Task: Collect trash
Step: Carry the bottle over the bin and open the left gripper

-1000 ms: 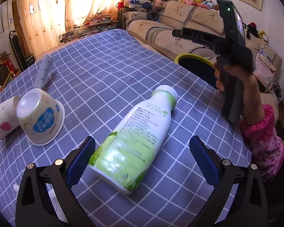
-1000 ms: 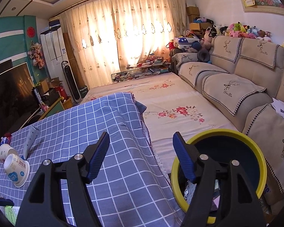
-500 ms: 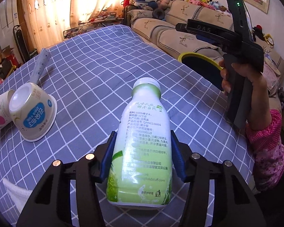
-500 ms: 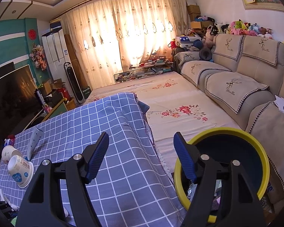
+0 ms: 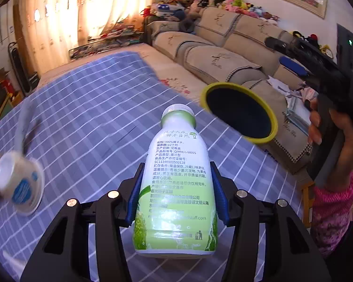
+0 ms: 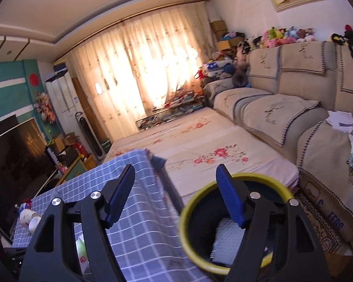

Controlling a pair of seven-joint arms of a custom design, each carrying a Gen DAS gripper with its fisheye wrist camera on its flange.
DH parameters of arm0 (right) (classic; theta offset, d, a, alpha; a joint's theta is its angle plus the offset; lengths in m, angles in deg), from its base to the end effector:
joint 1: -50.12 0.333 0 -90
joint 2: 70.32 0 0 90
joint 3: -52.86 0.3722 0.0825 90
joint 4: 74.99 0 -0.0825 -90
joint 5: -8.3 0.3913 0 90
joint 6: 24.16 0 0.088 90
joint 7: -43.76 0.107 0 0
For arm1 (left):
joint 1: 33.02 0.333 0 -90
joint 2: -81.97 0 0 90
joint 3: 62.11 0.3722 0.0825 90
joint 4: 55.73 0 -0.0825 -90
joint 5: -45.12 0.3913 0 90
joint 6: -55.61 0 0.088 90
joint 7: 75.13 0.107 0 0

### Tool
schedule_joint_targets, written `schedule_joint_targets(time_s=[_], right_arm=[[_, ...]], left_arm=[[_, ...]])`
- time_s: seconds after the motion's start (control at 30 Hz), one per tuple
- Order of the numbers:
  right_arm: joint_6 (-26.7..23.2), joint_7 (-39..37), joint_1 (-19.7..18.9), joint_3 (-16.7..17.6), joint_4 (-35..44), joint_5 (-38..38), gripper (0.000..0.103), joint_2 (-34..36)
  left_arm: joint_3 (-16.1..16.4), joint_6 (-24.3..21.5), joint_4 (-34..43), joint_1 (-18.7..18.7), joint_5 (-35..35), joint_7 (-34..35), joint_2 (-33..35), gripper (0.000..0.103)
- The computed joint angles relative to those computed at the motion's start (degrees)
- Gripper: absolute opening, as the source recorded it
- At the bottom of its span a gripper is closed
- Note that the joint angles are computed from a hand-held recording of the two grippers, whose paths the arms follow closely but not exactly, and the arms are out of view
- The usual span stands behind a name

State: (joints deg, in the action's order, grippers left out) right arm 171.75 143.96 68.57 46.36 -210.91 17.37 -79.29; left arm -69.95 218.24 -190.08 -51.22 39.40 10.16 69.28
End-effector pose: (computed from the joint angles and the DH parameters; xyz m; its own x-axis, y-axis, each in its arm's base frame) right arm 0.5099 0.0857 0.5859 0.0434 -0.9517 -0.3040 -0.3939 0.2634 -0.8806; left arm 0.4601 -0.2246 0.5548 -0.3278 -0.9385 0.1083 -0.7408 0.1842 -0.6460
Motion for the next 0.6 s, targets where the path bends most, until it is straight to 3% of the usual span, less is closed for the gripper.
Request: schedule_joint_targets(time_s=[0.17, 0.4, 0.6], right_arm=[[0.6, -6.4, -10.9, 7.7, -2.7, 8.8, 0.068, -2.3], [0.2, -10.5, -16.1, 7.9, -5.5, 14.5, 0.068, -4.4], [-0.1, -11.7, -17.6, 7.5, -6.6, 16.4, 0.068, -5.2]], left_arm=[[-1.2, -1.1, 9.0, -2.0, -4.1, 5.9, 7.5, 0.052], [-7.3, -9.3, 26.7, 0.4, -7.5, 9.6, 21.4, 0.052], [-9.2, -15.9, 41.2, -0.3, 0.0, 4.2, 33.3, 0.052]])
